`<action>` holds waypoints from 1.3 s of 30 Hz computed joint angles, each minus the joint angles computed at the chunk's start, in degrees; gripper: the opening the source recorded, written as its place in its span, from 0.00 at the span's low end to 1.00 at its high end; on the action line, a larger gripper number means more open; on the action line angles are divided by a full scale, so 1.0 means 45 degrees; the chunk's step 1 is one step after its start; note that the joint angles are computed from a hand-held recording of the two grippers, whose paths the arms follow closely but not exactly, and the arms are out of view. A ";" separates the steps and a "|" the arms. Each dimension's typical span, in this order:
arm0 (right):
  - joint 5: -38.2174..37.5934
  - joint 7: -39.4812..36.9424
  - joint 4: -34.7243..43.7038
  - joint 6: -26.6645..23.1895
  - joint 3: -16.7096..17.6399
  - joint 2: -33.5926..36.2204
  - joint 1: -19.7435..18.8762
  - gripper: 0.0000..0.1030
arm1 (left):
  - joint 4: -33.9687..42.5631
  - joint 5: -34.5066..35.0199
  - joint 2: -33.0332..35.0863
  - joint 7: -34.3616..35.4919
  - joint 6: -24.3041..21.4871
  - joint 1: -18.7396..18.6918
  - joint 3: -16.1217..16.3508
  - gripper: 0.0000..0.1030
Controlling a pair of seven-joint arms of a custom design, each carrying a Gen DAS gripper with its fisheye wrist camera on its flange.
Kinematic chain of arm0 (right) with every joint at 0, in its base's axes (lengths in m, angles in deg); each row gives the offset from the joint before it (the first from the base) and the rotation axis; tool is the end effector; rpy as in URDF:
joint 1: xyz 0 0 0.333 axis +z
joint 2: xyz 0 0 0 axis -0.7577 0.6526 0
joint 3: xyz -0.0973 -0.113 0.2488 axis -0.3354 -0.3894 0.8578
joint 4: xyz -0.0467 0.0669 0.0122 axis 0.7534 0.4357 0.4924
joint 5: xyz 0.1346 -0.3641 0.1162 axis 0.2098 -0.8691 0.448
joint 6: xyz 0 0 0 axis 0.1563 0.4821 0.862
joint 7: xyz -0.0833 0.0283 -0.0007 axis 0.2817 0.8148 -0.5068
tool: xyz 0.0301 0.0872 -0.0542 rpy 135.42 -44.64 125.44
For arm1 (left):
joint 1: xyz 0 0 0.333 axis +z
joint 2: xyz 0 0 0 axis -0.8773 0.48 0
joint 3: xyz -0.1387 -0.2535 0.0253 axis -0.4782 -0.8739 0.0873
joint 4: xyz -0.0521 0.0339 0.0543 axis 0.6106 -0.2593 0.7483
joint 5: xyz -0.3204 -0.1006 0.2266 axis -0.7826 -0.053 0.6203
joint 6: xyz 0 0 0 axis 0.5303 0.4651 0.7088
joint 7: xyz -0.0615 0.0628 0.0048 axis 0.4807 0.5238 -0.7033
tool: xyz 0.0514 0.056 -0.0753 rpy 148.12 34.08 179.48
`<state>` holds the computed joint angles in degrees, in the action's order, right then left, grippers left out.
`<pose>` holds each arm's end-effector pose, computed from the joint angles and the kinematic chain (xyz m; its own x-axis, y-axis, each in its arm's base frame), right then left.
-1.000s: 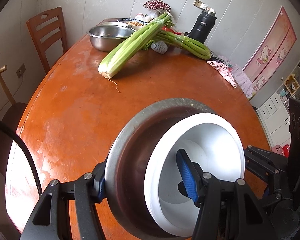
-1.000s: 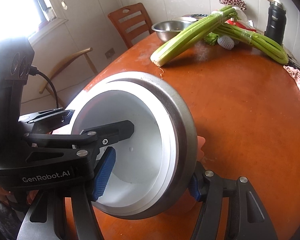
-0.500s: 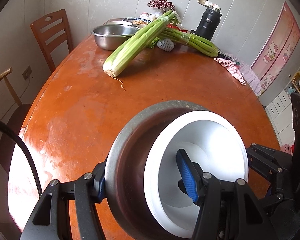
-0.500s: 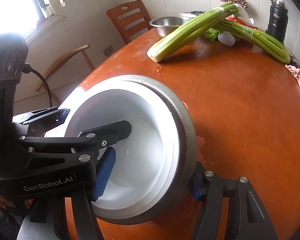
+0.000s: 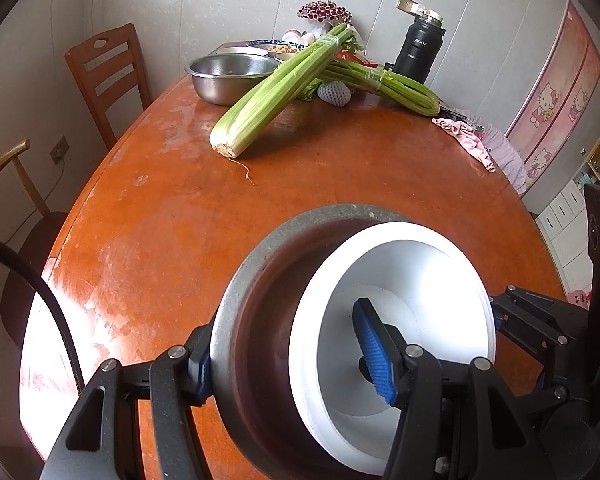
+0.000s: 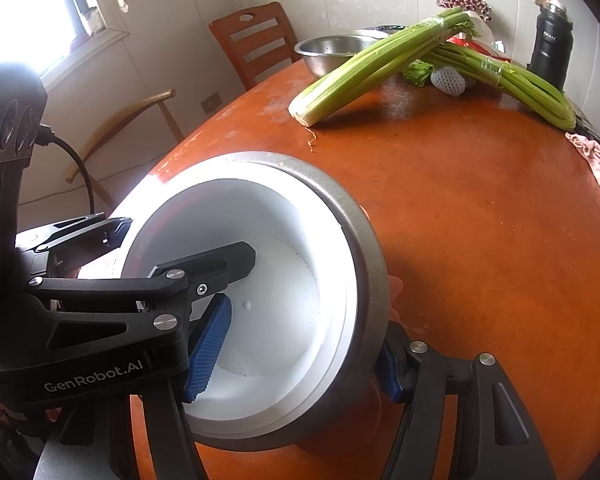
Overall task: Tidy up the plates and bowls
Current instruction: 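Lower the steel bowl onto the silver tray and open the left gripper, then withdraw the left gripper from the stacked dishes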
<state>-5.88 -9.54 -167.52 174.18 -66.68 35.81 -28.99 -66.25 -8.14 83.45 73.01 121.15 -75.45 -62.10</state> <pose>0.5427 0.2672 0.4001 0.7383 -0.6503 -0.1791 -0.6318 -0.5738 -0.5211 0.4943 -0.2789 0.3974 0.2512 -0.9500 0.1853 -0.7829 -0.3120 -0.5383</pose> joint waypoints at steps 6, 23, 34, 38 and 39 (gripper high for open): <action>-0.0186 0.0151 0.0055 0.0079 -0.0002 0.0090 0.0033 0.64 | 0.0008 0.0262 -0.0153 -0.0217 -0.0338 -0.0004 -0.0032 0.57; 0.0097 0.0080 -0.0611 0.1317 -0.0073 -0.0707 -0.0034 0.64 | -0.0072 0.1637 -0.1295 -0.1814 -0.2242 -0.0151 -0.0475 0.59; 0.2148 -0.1385 -0.2750 0.2154 -0.0624 -0.3168 -0.0281 0.64 | 0.0266 0.2465 -0.1849 -0.2748 -0.3580 -0.0827 -0.1183 0.64; 0.2547 -0.1832 -0.3739 0.2354 -0.0966 -0.4179 -0.0373 0.66 | 0.0582 0.2676 -0.1701 -0.3105 -0.4062 -0.1235 -0.1475 0.66; 0.2635 -0.1941 -0.3955 0.2382 -0.1041 -0.4380 -0.0385 0.67 | 0.0657 0.2680 -0.1646 -0.3172 -0.4159 -0.1340 -0.1518 0.66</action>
